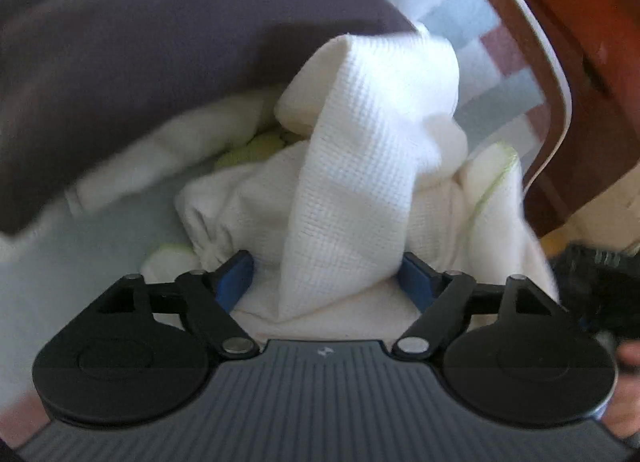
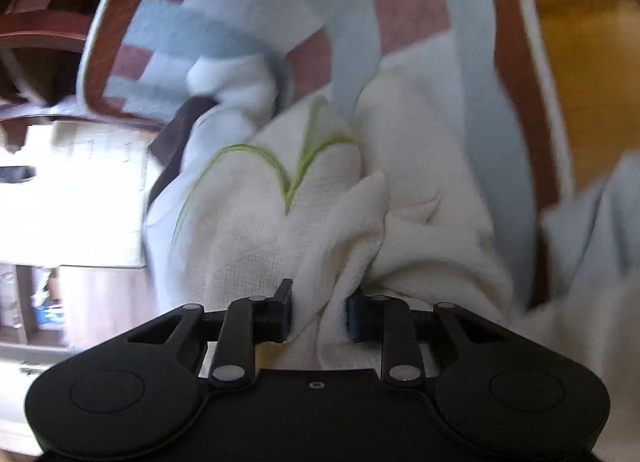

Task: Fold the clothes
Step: 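Grasp the white garment with the right gripper while the left gripper grasps another part, then lift the white garment with both grippers and shake it out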

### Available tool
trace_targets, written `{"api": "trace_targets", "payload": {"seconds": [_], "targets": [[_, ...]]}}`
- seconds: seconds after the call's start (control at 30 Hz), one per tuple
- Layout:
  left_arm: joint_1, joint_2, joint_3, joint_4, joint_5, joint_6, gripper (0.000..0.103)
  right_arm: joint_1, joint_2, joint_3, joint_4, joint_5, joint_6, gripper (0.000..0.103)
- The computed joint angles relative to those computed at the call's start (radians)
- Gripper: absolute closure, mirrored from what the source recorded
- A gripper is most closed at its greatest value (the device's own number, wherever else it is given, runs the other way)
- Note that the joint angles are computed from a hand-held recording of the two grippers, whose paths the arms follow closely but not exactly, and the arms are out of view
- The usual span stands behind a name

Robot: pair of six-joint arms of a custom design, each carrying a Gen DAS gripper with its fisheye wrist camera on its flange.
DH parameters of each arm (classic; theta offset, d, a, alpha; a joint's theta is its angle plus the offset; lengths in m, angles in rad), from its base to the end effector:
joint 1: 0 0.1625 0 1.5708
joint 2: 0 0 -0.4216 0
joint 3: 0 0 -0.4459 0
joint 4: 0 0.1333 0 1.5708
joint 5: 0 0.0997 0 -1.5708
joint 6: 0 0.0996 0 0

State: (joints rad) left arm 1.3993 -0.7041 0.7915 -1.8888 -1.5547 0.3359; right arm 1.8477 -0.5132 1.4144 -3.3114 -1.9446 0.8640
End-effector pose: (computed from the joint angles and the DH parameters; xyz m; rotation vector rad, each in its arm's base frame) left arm -0.0182 -0.8954 0.3223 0.7719 2.9884 -0.3542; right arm 0.3064 -0.7234 0.0321 0.9973 2.5134 -1.2871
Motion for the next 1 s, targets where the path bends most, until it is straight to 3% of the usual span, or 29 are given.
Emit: {"api": "trace_targets", "payload": {"seconds": [0.07, 0.13, 0.2, 0.27, 0.33, 0.4, 0.53, 0.73, 0.87, 1.0], "targets": [[0.023, 0.014, -0.059, 0.116, -0.109, -0.018, 0.032, 0.006, -0.001, 0.007, -0.003, 0.053, -0.017, 0.076], [0.036, 0.015, -0.09, 0.205, -0.181, -0.028, 0.051, 0.009, -0.006, 0.013, 0.002, 0.112, -0.024, 0.076], [0.045, -0.001, -0.092, 0.263, -0.24, -0.029, 0.06, 0.018, -0.013, 0.016, 0.024, 0.155, -0.044, 0.076], [0.057, -0.025, -0.08, 0.292, -0.3, -0.026, 0.062, 0.03, -0.023, 0.023, 0.026, 0.176, -0.075, 0.076], [0.076, -0.04, -0.077, 0.335, -0.384, -0.032, 0.061, 0.026, -0.026, 0.043, -0.022, 0.25, -0.077, 0.076], [0.086, -0.063, -0.05, 0.36, -0.421, -0.048, 0.061, 0.028, -0.029, 0.057, -0.035, 0.297, -0.087, 0.076], [0.082, -0.135, 0.023, 0.354, -0.396, -0.05, 0.061, 0.04, -0.031, 0.073, -0.032, 0.342, -0.094, 0.076], [0.09, -0.176, 0.021, 0.361, -0.429, -0.096, 0.061, 0.013, 0.013, 0.015, -0.068, 0.529, -0.059, 0.076], [0.089, -0.214, 0.012, 0.372, -0.384, -0.084, 0.061, 0.037, 0.037, -0.036, -0.005, 0.545, -0.099, 0.076], [0.096, -0.26, 0.003, 0.405, -0.342, -0.065, 0.061, 0.087, 0.061, -0.124, 0.145, 0.525, -0.176, 0.075]]}}
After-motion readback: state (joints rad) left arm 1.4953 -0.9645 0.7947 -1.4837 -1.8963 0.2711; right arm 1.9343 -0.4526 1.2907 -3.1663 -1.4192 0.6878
